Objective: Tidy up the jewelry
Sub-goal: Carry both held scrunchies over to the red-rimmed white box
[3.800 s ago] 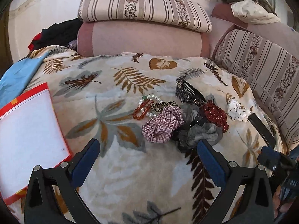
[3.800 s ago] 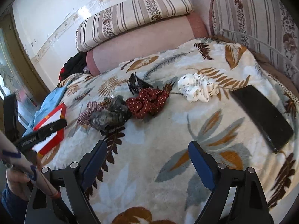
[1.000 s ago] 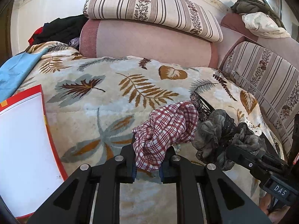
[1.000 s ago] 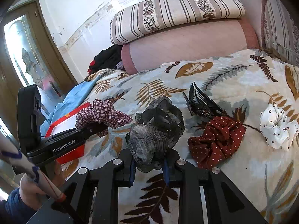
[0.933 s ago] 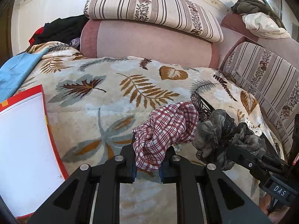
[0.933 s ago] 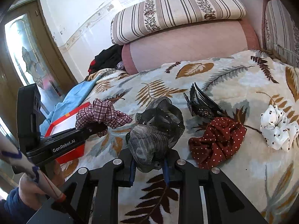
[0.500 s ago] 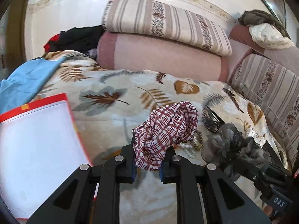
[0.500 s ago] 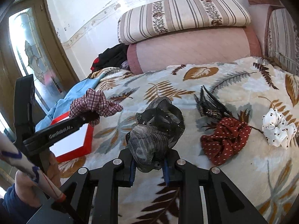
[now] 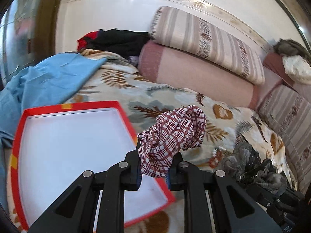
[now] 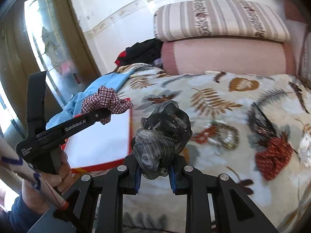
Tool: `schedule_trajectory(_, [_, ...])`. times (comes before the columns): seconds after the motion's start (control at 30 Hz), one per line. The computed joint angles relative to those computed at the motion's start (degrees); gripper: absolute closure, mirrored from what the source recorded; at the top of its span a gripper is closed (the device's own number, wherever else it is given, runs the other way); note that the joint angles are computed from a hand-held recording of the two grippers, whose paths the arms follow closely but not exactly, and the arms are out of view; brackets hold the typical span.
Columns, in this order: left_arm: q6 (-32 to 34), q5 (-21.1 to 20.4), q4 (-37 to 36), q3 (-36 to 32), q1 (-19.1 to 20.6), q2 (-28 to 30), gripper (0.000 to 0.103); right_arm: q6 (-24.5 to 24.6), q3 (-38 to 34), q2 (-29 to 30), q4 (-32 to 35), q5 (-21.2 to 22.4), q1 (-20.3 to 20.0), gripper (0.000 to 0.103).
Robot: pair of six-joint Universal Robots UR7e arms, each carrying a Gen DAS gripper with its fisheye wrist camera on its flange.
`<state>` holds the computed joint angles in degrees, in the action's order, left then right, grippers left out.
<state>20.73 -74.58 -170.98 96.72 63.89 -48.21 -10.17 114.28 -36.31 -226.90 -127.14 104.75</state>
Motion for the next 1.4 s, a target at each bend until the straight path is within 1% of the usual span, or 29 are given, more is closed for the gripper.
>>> schedule_trajectory(0.1, [-1.14, 0.61, 0.52, -2.23, 1.25, -0.18, 0.087, 1.01, -2.84, 0.64, 4.29, 1.19, 0.16, 0.078])
schedule_trajectory(0.2, [-2.25, 2.4, 1.53, -5.18, 2.64, -0.04, 0.087, 1.54, -5.52, 0.91, 9.09, 2.73, 0.13, 0.078])
schedule_trajectory(0.23, [-2.69, 3.28, 2.01, -6.32, 3.14, 0.15, 0.086, 1.91, -6.94, 1.11, 11.27, 3.61, 0.1, 0.078])
schedule_trajectory(0.33, [-3.49, 6.47, 3.25, -10.06, 4.49, 1.24, 0.086, 1.87, -10.28, 1.94, 15.1, 5.32, 0.16, 0.078])
schedule_trajectory(0.5, [-5.68, 11.31, 7.7, -17.44, 6.89, 4.14, 0.086, 0.29, -18.91, 4.77, 23.15, 7.04, 0.49, 0.078])
schedule_trajectory(0.6, [-8.05, 12.53, 10.97, -20.89, 8.02, 5.7, 0.086, -0.43, -24.49, 7.07, 27.06, 7.4, 0.42, 0.078])
schedule_trajectory(0.7, [-8.79, 13.53, 13.8, -23.79, 8.54, 7.38, 0.086, -1.21, -31.61, 10.34, 31.55, 7.49, 0.23, 0.078])
schedule_trajectory(0.8, [-9.38, 14.66, 15.62, -25.62, 8.85, 8.48, 0.086, -1.47, -38.45, 13.82, 36.13, 7.43, -0.5, 0.077])
schedule_trajectory(0.9, [-9.75, 15.99, 16.75, -27.15, 9.11, 9.54, 0.086, -1.2, -43.5, 16.68, 39.66, 7.48, -1.33, 0.077])
schedule_trajectory(0.97, [-9.94, 16.39, 17.23, -27.78, 9.23, 10.0, 0.081, -0.21, -45.88, 17.99, 41.0, 8.13, -1.87, 0.077])
schedule_trajectory(1.03, [-9.56, 16.8, 17.11, -28.25, 9.22, 10.44, 0.08, 0.63, -48.12, 19.13, 42.26, 8.9, -2.42, 0.077])
schedule_trajectory(1.1, [-9.43, 17.25, 17.2, -28.68, 9.2, 10.83, 0.078, 0.47, -50.24, 20.32, 43.07, 9.03, -2.73, 0.077])
schedule_trajectory(1.17, [-9.73, 18.14, 17.21, -29.06, 9.18, 11.23, 0.073, 0.49, -52.25, 21.4, 44.27, 9.16, -3.09, 0.077])
schedule_trajectory(1.2, [-9.79, 18.6, 17.18, -29.25, 9.14, 11.43, 0.068, 0.5, -52.95, 21.81, 44.66, 9.29, -3.33, 0.075])
schedule_trajectory(1.23, [-9.93, 19.07, 16.9, -29.3, 9.11, 11.57, 0.062, 0.47, -53.54, 22.12, 45.05, 9.41, -3.46, 0.07])
schedule_trajectory(1.3, [-9.7, 20.03, 15.65, -29.26, 9.0, 11.83, 0.054, 0.16, -54.04, 22.51, 45.11, 9.45, -3.71, 0.062])
schedule_trajectory(1.33, [-9.63, 20.51, 14.99, -29.17, 8.94, 11.91, 0.048, 0.17, -54.18, 22.7, 44.63, 9.02, -3.67, 0.053])
schedule_trajectory(1.37, [-9.6, 21.1, 14.65, -29.18, 8.91, 12.01, 0.046, 0.45, -53.86, 22.54, 44.07, 9.44, -3.8, 0.049])
schedule_trajectory(1.4, [-9.79, 21.71, 14.71, -29.32, 8.87, 12.14, 0.042, 0.54, -53.47, 22.31, 43.55, 10.35, -4.0, 0.041])
